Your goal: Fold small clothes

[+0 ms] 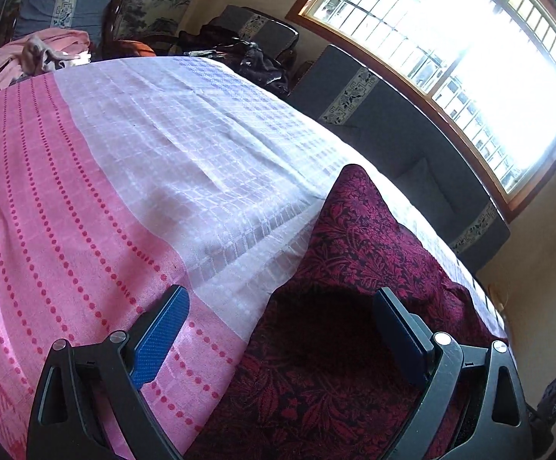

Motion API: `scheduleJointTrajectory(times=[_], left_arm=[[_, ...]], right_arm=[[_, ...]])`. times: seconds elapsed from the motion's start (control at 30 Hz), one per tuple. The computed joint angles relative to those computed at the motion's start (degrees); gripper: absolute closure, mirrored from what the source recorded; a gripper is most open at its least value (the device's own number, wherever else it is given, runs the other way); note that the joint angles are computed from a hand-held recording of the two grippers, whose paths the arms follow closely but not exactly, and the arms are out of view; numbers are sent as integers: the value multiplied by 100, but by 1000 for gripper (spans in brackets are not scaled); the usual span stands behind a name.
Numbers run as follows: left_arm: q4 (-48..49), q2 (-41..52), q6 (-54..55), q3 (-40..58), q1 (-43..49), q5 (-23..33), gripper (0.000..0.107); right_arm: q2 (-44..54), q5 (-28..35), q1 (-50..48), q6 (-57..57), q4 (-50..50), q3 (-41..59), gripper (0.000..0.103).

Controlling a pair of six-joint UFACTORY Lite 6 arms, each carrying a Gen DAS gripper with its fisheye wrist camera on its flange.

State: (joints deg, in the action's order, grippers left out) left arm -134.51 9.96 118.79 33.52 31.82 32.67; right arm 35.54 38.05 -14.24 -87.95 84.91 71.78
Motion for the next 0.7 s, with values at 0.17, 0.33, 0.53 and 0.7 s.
scheduleJointTrajectory(times=[0.17, 0.33, 0.53, 0.7], left_arm=[[247, 30, -162, 74, -2, -20, 11], [1339, 318, -707, 337, 126, 434, 8], [4591, -669, -2135, -42, 755, 1209, 8], [7281, -2669, -2340, -1046, 2727, 2968, 8]], right_arm=[[17, 7, 52, -24, 7, 8, 80], [-34, 320, -12, 659, -796, 202, 54], [-2841, 1483, -1641, -668, -476, -2753, 50], [-4393, 2938, -4638, -1494, -2728, -4302, 50]])
